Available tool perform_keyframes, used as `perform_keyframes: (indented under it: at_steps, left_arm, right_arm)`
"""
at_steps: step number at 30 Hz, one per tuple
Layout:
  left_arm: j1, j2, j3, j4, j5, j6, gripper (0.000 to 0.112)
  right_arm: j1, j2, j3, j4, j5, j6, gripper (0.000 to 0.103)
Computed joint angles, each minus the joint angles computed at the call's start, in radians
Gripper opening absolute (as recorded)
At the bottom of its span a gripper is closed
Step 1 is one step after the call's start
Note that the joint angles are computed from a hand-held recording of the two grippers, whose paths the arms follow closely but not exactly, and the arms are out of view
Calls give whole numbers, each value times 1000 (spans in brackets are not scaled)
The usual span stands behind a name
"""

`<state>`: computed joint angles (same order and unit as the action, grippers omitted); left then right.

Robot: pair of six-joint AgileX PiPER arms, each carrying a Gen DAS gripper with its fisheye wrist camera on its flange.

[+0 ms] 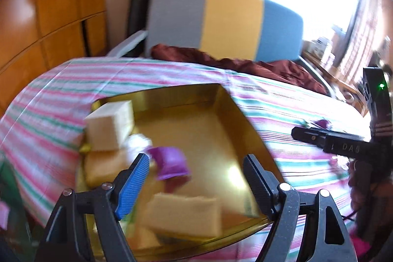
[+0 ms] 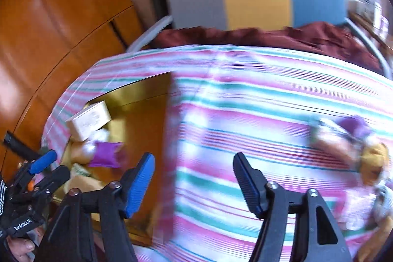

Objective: Organize objects
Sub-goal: 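Move both open grippers back to the pile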

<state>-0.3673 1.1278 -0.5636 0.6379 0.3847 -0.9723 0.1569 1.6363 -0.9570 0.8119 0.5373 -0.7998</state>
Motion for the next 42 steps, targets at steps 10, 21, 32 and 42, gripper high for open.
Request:
perform_keyframes:
  at_steps: [10, 21, 32, 42]
  left_arm:
    - [-270, 391, -373, 17, 64, 95, 90]
    - [-389, 857, -904, -170, 195, 579, 103]
    - [-365, 1208, -1428, -477, 382, 1121, 103]
    - [-350, 1369, -1674, -610, 499, 1223, 74]
  right_arm:
    - [-439, 56, -96, -112, 9, 76, 75]
    - [-624, 147, -157, 15, 54, 94, 75]
    - [-692, 191, -197, 105, 124, 86, 75]
    - [-701, 208, -213, 113, 136, 90, 75]
